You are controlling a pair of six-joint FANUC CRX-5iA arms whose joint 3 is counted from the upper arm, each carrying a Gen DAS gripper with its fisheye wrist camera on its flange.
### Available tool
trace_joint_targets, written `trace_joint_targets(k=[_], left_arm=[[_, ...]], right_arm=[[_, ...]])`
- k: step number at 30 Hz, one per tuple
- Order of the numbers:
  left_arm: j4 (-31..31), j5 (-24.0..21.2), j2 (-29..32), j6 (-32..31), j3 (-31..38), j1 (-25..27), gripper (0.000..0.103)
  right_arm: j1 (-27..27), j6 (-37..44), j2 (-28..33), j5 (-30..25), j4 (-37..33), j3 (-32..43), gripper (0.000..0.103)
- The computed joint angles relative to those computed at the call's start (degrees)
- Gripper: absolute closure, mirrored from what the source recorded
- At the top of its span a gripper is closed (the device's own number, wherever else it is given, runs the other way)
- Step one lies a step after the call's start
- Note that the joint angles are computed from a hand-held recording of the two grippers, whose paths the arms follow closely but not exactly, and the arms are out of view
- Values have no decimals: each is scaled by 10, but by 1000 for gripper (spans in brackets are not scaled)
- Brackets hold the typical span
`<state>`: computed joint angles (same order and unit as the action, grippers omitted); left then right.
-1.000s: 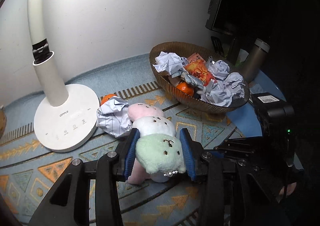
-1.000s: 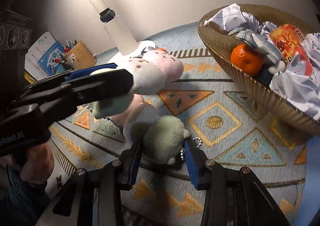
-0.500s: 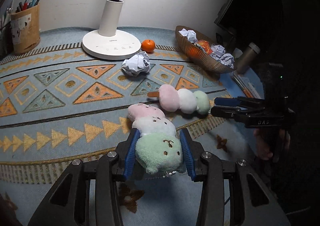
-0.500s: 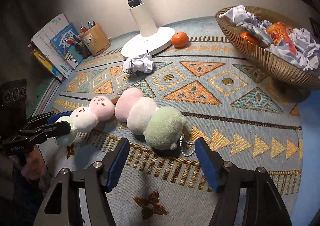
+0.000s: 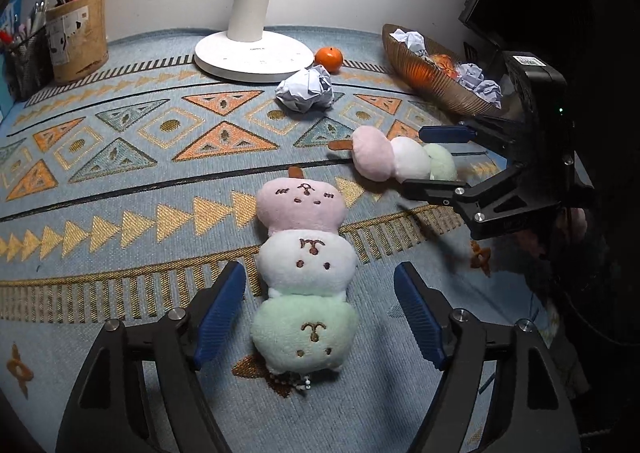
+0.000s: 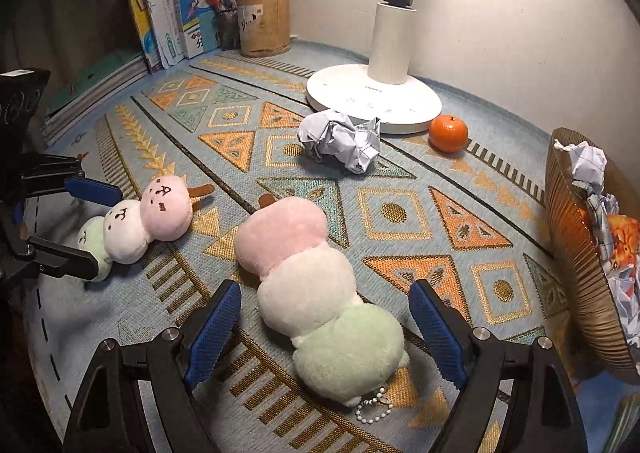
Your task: Organize objects
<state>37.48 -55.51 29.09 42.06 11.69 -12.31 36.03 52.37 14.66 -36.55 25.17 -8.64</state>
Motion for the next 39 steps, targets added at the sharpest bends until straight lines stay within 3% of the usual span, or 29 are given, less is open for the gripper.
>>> trace_joint_targets(k=[2, 3, 4, 6, 8, 10, 12, 15, 18, 22, 26, 30, 36, 39], left_arm=[[-74, 28, -5, 59, 13, -17, 28], [-108, 35, -4, 89, 22, -24, 29], [-137, 39, -2, 116, 31, -30, 30], [-179, 65, -9, 140, 31, -41, 50], [-176, 70, -9, 139, 31, -44, 57], [-199, 89, -8, 164, 40, -53, 57], [-175, 110, -5, 160, 37, -55, 57], [-114, 151, -4, 139, 18, -57, 57], [-86, 158, 9, 140, 25, -60, 57], [-36, 163, 19, 119, 14, -61, 57], [-30, 164, 17, 115, 9, -61, 57], [-39, 157, 22, 125, 18, -61, 57], [-52, 159, 20, 123, 30, -71, 57], [-25, 165, 23, 93, 54, -83, 57]], right_arm=[[1, 10, 5, -5, -8, 4, 21], [1, 20, 9, -10, -22, 11, 33], [0, 14, 10, -10, -24, 12, 37], [-2, -32, -3, 19, -18, -7, 42], [5, -122, -7, 16, 24, -21, 43], [13, -245, -2, -28, 87, -25, 43], [11, -334, -2, -61, 94, -23, 43], [2, -401, -28, -19, 80, -53, 40], [5, -378, -41, -4, 58, -61, 31], [15, -308, -44, -4, 53, -64, 30], [26, -261, -32, -22, 82, -64, 31], [28, -295, -26, -28, 128, -73, 50], [11, -356, -64, 44, 115, -106, 57], [2, -439, -106, 60, 190, -144, 57]])
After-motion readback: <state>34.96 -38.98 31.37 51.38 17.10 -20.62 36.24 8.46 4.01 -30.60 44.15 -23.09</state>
